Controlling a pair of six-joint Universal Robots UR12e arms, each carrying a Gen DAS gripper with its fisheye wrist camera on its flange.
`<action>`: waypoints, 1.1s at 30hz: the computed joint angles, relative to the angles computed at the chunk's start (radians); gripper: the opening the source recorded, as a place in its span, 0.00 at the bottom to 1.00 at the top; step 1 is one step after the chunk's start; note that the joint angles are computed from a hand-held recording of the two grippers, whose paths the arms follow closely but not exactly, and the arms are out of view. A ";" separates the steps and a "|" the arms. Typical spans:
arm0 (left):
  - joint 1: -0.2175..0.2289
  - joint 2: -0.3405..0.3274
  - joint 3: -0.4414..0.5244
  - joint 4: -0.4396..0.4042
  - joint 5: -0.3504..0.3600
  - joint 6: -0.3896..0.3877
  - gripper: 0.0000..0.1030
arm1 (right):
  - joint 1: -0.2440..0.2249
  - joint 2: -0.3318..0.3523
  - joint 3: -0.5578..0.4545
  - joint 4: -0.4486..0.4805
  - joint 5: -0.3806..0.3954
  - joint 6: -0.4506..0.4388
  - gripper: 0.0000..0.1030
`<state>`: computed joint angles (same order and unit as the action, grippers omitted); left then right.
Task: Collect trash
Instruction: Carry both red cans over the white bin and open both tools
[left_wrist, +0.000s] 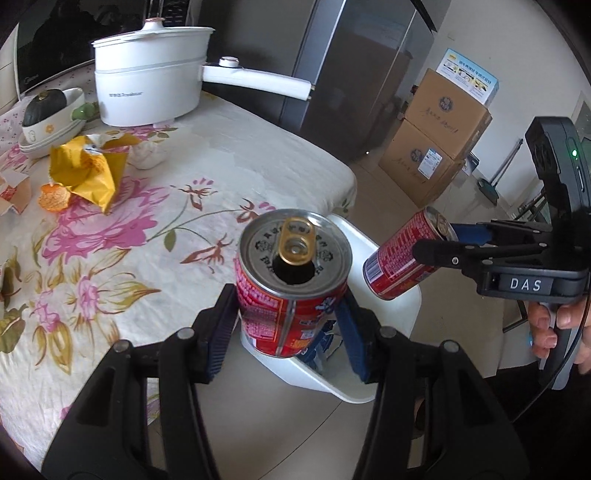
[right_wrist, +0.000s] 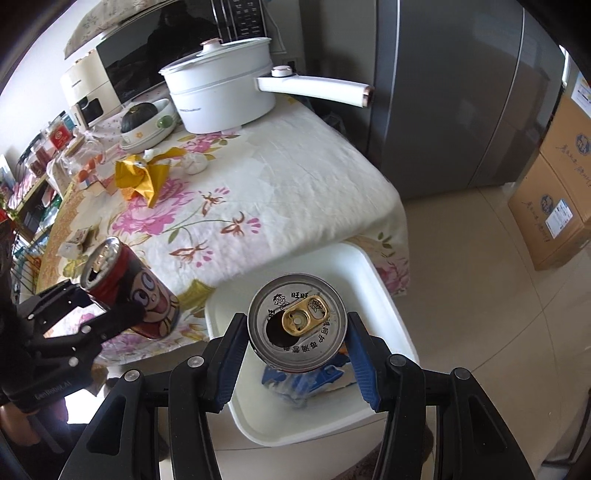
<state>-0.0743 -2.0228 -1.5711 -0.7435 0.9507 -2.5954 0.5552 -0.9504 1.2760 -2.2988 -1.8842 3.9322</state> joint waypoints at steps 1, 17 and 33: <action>-0.006 -0.002 0.001 -0.007 0.003 0.008 0.53 | -0.001 -0.004 0.007 0.002 0.002 0.002 0.52; -0.071 -0.019 0.008 0.012 0.144 0.019 0.89 | -0.022 -0.065 0.107 -0.003 0.009 0.047 0.52; -0.058 -0.004 -0.009 0.090 0.273 -0.045 0.99 | -0.023 -0.048 0.085 0.029 0.027 0.039 0.53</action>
<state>-0.1320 -2.0272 -1.5799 -0.6533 1.2234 -2.6404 0.5324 -0.9987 1.3608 -2.2695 -1.8573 3.9712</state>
